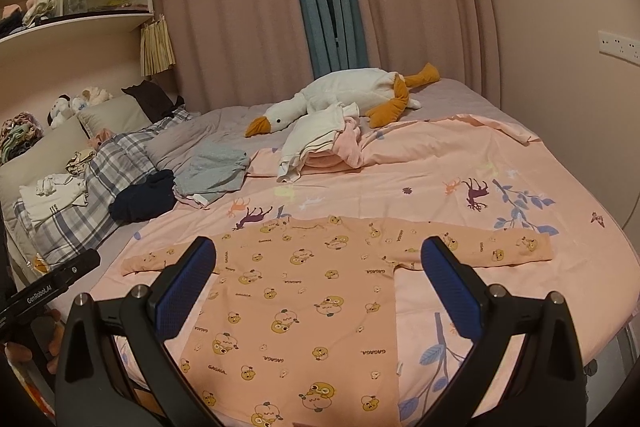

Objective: Fold small clothes

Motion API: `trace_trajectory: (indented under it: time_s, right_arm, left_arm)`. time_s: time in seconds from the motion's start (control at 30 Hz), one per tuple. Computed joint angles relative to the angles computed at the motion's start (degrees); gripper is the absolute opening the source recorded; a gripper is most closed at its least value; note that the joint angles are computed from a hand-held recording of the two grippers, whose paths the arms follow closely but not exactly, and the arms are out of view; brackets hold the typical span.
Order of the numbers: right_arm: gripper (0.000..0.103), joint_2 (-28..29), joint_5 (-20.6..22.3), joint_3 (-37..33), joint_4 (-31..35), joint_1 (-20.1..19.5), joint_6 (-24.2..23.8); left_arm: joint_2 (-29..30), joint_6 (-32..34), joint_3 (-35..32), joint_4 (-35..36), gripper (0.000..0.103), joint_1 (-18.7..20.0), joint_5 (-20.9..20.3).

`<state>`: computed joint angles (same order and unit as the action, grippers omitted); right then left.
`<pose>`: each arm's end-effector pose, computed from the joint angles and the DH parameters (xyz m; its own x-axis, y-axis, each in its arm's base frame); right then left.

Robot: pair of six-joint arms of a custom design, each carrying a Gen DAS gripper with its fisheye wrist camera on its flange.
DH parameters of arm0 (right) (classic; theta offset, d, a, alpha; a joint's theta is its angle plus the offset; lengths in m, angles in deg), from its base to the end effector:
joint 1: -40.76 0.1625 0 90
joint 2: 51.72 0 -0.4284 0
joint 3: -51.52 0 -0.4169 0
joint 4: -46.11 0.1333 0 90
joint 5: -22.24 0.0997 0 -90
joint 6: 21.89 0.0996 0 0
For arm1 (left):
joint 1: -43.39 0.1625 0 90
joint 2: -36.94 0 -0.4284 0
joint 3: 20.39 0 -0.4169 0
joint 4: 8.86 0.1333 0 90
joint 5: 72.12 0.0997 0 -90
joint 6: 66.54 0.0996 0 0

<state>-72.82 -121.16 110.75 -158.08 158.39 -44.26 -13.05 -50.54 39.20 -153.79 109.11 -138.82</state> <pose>0.4226 -0.6922 0.1418 -0.7801 0.3014 0.5482 -0.4419 0.3549 -0.8239 -0.1804 -0.8200 0.4277 -0.8363 0.2932 -0.4633 0.5405 0.5826 -0.6070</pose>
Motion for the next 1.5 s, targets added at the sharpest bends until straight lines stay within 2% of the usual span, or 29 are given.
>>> trace_trajectory:
  time_s: [0.53, 1.1, 1.3, 1.5]
  right_arm:
    - [0.103, 0.6, -1.3, -1.1, -0.4, 0.1, -2.6]
    - [0.103, 2.0, -4.8, -3.6, -0.5, 0.2, -3.6]
    - [0.103, 2.4, -4.9, -4.1, -0.7, 0.2, -4.6]
    - [0.103, 2.6, -5.5, -4.4, -1.0, 0.2, -5.8]
  left_arm:
    - [-0.5, 4.6, 1.8, -1.7, 0.103, -0.7, 0.9]
    - [-0.8, 5.4, 1.9, 0.2, 0.103, -0.8, -0.6]
    - [-0.5, 4.9, 2.3, -1.6, 0.103, -1.2, 1.1]
    - [-0.2, 4.8, 1.7, -0.7, 0.103, -1.0, 0.7]
